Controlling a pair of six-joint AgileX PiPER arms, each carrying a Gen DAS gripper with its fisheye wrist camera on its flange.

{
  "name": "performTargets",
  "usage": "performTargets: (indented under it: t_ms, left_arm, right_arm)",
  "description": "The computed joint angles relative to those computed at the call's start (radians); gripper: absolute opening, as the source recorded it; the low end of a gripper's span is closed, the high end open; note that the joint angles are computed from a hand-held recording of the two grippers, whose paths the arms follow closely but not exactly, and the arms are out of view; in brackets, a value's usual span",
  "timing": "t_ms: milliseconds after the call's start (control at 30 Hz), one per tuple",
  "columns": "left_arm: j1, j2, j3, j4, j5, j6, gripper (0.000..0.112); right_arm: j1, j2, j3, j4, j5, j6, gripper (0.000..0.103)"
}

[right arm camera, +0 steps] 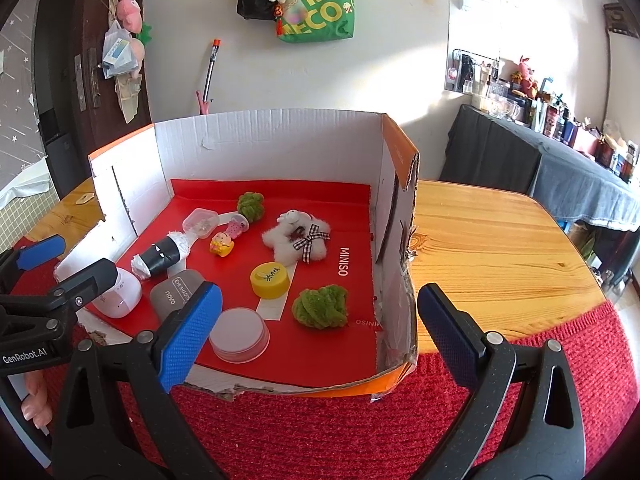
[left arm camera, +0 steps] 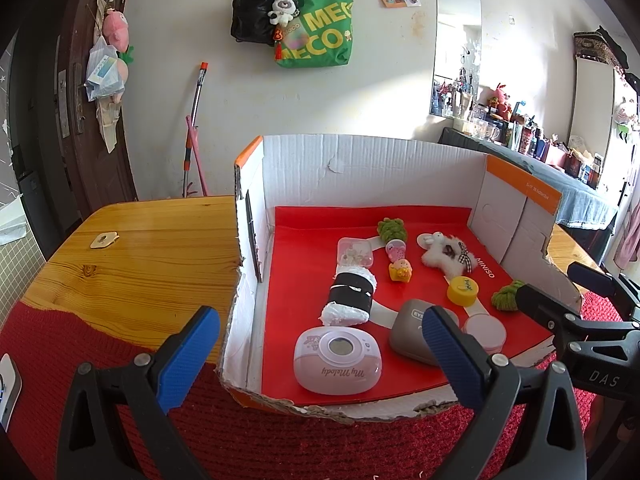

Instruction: Organize objects

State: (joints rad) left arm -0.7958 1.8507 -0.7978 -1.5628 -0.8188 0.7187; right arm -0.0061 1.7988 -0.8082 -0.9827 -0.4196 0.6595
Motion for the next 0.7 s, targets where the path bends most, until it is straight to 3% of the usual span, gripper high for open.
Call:
performTargets:
  t_ms: [500, 700]
  left_arm:
    - [-0.037, -0.041, 0.02, -0.026, -0.023, 0.013, 0.103]
    - [-0.121, -0.129, 0.033, -0.123, -0.087, 0.096, 0.103]
  right_arm:
    - [0.005, -0.03, 0.009, -0.035, 0.038, 0.01, 0.1]
    - [-0.059, -0.159, 0.053, -0.291, -0.02, 0.269, 0.1]
